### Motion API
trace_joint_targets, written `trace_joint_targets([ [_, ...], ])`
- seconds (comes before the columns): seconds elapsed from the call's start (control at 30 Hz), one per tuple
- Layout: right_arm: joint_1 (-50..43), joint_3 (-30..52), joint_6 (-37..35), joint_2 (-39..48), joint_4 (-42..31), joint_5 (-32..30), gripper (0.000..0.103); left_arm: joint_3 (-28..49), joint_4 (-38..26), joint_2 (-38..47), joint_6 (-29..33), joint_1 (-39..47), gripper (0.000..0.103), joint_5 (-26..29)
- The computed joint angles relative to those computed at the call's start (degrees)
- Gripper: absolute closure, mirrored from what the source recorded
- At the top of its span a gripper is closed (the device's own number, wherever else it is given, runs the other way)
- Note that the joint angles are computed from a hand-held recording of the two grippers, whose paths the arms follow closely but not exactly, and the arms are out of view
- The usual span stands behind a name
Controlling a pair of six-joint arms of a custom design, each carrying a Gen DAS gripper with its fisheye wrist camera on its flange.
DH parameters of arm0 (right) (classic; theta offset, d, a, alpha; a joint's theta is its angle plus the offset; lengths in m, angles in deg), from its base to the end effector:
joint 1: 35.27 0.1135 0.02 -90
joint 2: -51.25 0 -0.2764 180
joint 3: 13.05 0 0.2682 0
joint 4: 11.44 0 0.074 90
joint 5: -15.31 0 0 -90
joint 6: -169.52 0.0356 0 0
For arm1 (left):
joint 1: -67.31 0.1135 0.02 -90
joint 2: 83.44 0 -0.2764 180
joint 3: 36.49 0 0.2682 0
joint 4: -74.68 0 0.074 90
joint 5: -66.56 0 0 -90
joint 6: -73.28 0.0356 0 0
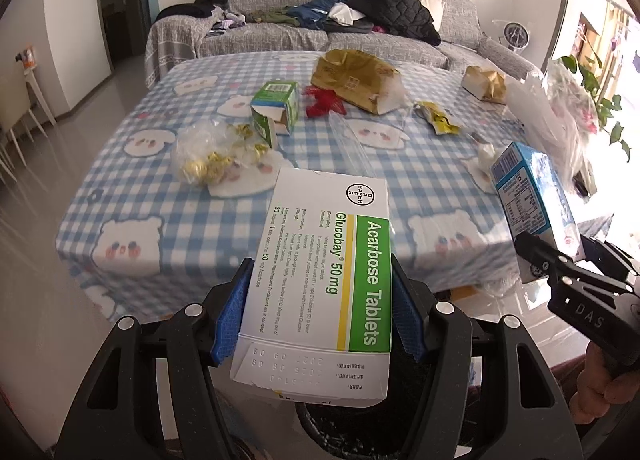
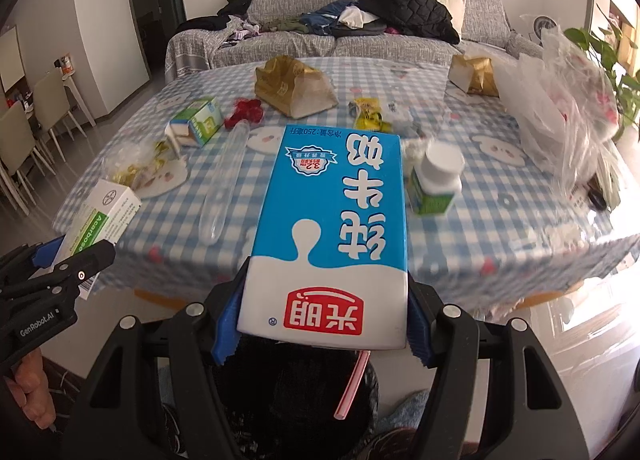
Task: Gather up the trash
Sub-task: 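Carry the tablets box and milk carton with both tools over the black trash bin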
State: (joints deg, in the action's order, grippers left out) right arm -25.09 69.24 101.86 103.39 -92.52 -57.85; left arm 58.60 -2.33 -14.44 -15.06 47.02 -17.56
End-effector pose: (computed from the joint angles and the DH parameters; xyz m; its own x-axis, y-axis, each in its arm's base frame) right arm 0.1499 0.0164 0.3825 -0.7028 0.2434 -0.6685 0.3002 0.9533 0.0315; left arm 0.2152 -0.0835 0.4046 -0.7160 0.2955 -0.6324 0.4264 0.9024 -0.0612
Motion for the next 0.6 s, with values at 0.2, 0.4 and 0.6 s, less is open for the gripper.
trace_joint_targets([
  [0.2,5.0,-3.5,4.6,-3.9,-3.9,2.0,0.04,-5.1,-0.8,-4.7,-1.3,-2.2,0.041,-0.9],
  [0.4,13.8,-7.5,13.0,-7.8,-8.8,6.1,0.04,-11.5,-1.0,-9.4,-2.8,-4.6,0.041,-1.5],
  [0.6,19.0,-13.6,19.6,-11.1,-10.6,7.1,0.04,-17.1,0.4,-11.9,-4.3,-5.7,0.041,-2.6],
])
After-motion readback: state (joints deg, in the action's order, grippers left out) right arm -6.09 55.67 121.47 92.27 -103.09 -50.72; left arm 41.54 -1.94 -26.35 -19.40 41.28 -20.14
